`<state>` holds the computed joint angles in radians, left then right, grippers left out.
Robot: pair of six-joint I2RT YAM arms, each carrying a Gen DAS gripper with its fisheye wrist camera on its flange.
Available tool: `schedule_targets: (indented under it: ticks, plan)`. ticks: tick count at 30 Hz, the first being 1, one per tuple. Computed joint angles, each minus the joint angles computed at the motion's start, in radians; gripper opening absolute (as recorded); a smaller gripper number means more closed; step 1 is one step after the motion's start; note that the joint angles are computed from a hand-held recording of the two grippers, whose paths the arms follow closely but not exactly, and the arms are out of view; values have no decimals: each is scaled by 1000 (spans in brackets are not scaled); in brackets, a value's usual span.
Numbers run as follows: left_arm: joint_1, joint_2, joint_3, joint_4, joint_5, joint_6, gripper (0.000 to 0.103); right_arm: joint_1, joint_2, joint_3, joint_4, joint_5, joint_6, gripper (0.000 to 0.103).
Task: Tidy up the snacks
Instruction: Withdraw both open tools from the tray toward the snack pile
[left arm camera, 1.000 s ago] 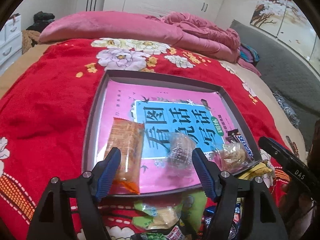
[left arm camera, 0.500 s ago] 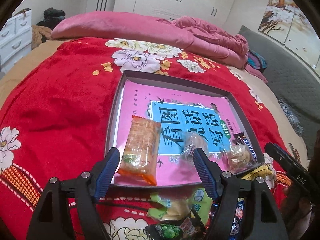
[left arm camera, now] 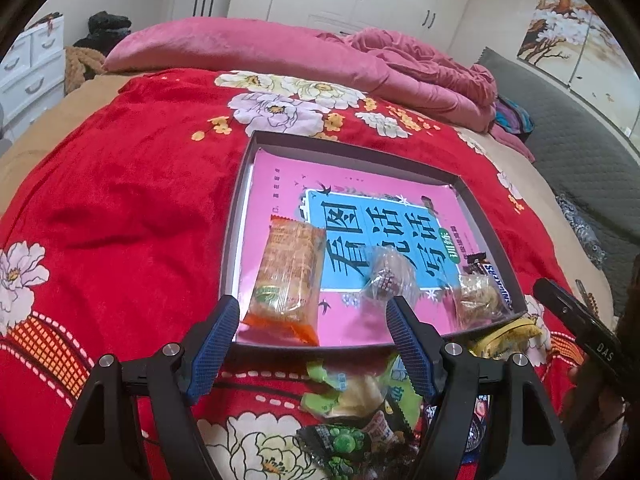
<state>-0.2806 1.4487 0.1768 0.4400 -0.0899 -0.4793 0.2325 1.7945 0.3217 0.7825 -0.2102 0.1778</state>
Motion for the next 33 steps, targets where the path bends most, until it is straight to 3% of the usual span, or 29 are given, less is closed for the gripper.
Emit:
schedule_targets:
  ticks: [23, 33]
  plan:
    - [-99, -118, -56, -101, -45, -46, 77, 60, -111, -94, -9, 43, -9, 83]
    - [-101, -143, -78, -118, -8, -73, 77, 81, -132, -114, -29, 43, -5, 83]
